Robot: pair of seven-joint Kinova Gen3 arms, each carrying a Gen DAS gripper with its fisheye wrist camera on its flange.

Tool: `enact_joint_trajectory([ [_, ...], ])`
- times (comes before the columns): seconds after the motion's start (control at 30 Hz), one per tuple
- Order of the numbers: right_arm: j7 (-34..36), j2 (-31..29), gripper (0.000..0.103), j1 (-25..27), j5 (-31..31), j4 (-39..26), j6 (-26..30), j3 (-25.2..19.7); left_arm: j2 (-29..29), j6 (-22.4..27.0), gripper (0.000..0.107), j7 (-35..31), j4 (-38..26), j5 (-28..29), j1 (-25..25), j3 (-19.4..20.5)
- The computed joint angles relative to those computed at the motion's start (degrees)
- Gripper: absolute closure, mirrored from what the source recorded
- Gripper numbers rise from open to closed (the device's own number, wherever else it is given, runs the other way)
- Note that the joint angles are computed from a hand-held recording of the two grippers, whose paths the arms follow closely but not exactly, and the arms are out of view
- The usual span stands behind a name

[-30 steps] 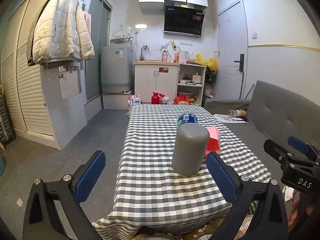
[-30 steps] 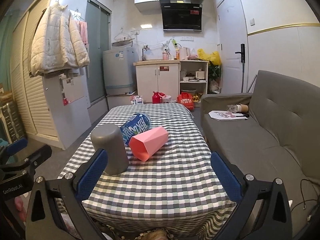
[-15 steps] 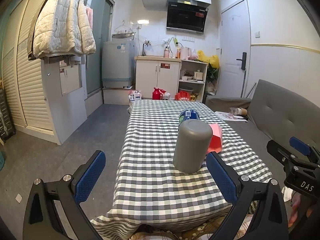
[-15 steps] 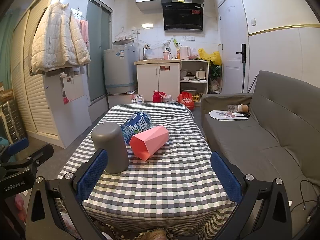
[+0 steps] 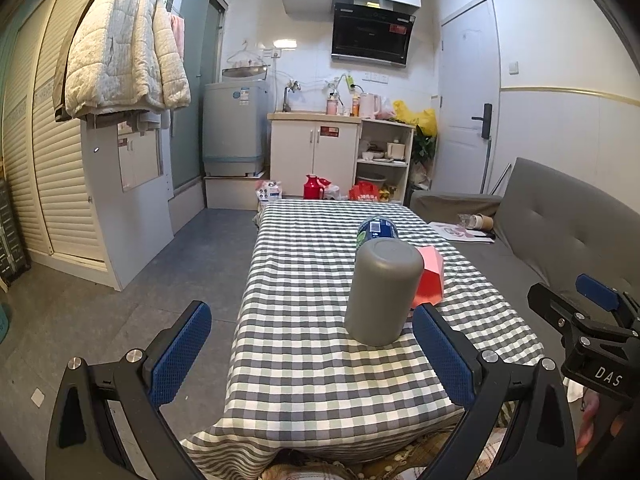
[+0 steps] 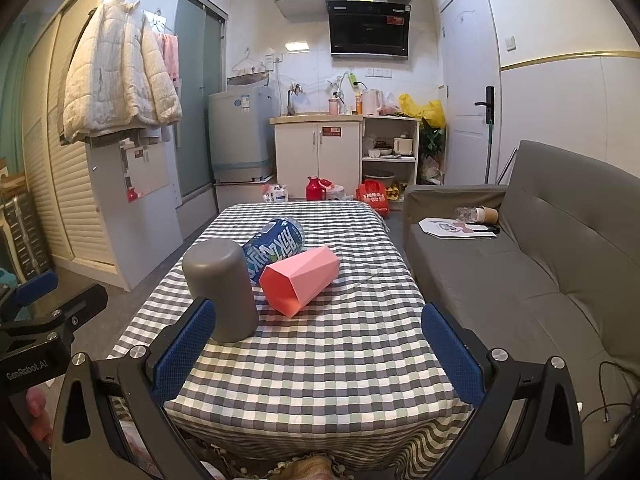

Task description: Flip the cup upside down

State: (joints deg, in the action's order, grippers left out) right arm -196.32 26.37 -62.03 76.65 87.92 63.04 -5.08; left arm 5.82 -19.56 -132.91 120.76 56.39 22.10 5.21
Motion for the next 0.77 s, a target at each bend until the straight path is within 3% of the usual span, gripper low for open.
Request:
enact_joint_trajectory([
  [0.33,0.23,0.03,0.000,0.12,-0.25,-0.06,-0.14,0.02,-0.04,0.36,0.004,-1.84,-0.29,2.50,0.07,-0.13],
  [0.77,0.61,0.17,0.000,0.32,-0.90,-0.17,-0.37,0.06,-0.02,0.74,0.004,0.46,-0.12,-0.02,-0.46,-0.07],
])
